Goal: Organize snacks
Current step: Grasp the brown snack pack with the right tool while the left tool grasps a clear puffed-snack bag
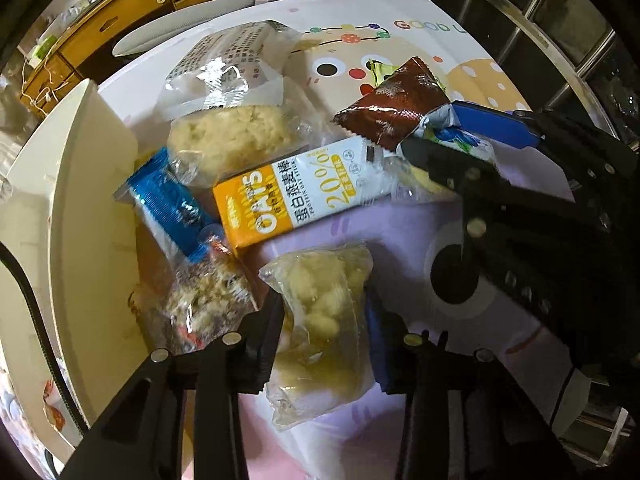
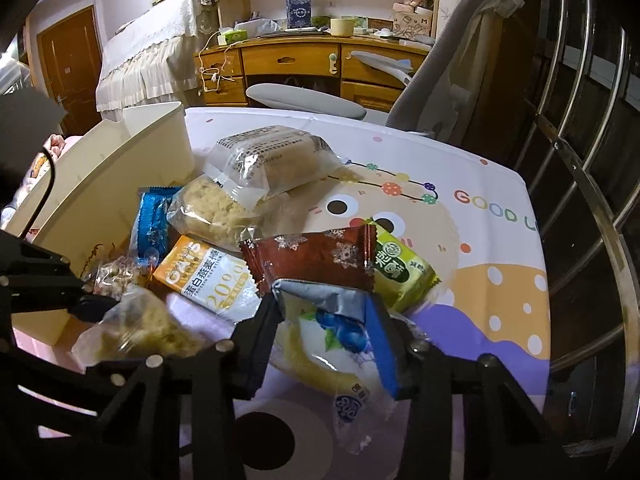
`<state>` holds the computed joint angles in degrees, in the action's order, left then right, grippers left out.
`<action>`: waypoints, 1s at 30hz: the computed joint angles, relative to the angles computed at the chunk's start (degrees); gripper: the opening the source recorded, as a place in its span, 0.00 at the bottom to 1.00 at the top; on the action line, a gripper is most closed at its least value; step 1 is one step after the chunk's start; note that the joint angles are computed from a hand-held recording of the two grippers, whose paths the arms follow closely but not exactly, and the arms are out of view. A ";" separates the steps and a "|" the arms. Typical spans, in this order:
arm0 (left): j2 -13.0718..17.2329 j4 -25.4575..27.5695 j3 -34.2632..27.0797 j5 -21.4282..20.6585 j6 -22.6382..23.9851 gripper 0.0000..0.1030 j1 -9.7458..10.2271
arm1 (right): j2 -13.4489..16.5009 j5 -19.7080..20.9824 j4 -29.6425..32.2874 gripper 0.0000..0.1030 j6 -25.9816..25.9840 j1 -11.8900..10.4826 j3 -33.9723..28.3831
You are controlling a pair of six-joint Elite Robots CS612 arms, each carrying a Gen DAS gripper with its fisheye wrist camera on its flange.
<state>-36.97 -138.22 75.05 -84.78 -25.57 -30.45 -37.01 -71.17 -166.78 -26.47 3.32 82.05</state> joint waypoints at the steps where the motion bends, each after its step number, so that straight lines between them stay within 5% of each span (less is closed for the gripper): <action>1: -0.33 -0.31 0.50 0.08 -0.11 0.36 -0.02 | -0.05 -0.20 0.01 0.41 0.20 0.03 -0.01; 12: -4.49 -2.93 6.04 1.82 -2.54 0.36 -0.25 | -1.25 -1.80 0.32 0.30 -0.60 0.44 1.16; 30: -11.74 -10.42 15.27 3.92 -6.71 0.35 -1.08 | -6.40 0.34 2.12 0.30 2.90 0.43 6.59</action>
<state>-48.72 -148.64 90.32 -80.86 -32.28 -31.53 -43.40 -70.83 -164.66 -23.57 3.75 88.63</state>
